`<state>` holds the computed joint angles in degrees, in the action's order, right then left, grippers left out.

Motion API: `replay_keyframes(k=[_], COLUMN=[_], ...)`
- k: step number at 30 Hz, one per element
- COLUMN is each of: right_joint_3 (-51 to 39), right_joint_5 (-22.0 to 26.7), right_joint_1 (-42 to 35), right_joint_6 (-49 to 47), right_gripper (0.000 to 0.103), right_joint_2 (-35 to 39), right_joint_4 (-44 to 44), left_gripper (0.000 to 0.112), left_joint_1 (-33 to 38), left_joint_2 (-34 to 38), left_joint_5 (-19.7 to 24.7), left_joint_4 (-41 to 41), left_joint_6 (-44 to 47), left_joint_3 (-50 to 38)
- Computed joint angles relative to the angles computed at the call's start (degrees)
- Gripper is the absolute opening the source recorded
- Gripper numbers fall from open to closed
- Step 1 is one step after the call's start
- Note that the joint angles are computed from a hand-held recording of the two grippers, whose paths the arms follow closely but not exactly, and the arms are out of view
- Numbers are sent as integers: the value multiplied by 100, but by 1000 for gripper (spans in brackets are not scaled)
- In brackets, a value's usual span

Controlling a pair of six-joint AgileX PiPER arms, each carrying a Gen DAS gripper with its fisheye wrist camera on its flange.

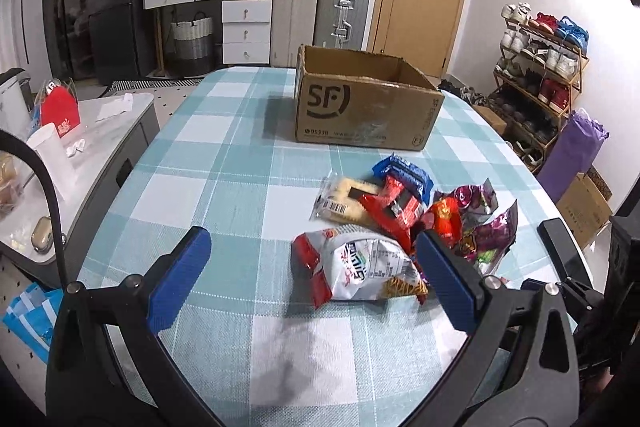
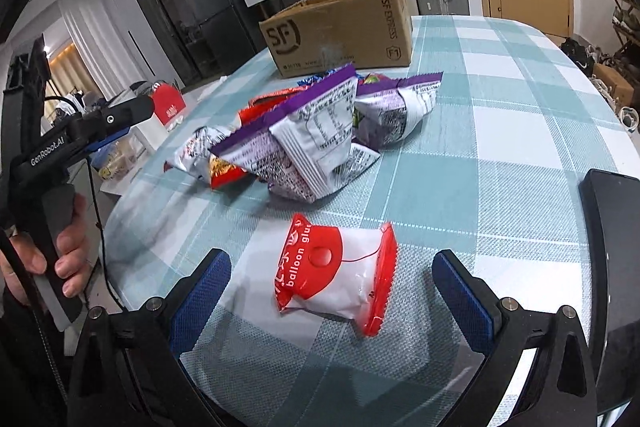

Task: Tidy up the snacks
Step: 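Grasp the red-and-white balloon bag with the right tool while the left tool grasps a white snack bag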

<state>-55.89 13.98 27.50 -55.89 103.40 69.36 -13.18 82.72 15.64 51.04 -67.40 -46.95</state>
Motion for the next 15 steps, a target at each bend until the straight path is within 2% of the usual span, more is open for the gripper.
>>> replay_keyframes(k=[9,15], right_joint_3=[-55,-149], right_joint_5=[-492,-732], right_joint_1=[242,422], right_joint_6=[1112,2972], right_gripper=[102,102], right_joint_2=[124,196], right_joint_4=[-918,-2819], left_gripper=[102,102], left_joint_1=[303,399], left_joint_2=[187,255], left_joint_5=[-315,-404], left_joint_4=[-954,-1083], left_joint_6=[872,988], left_joint_3=[67,114])
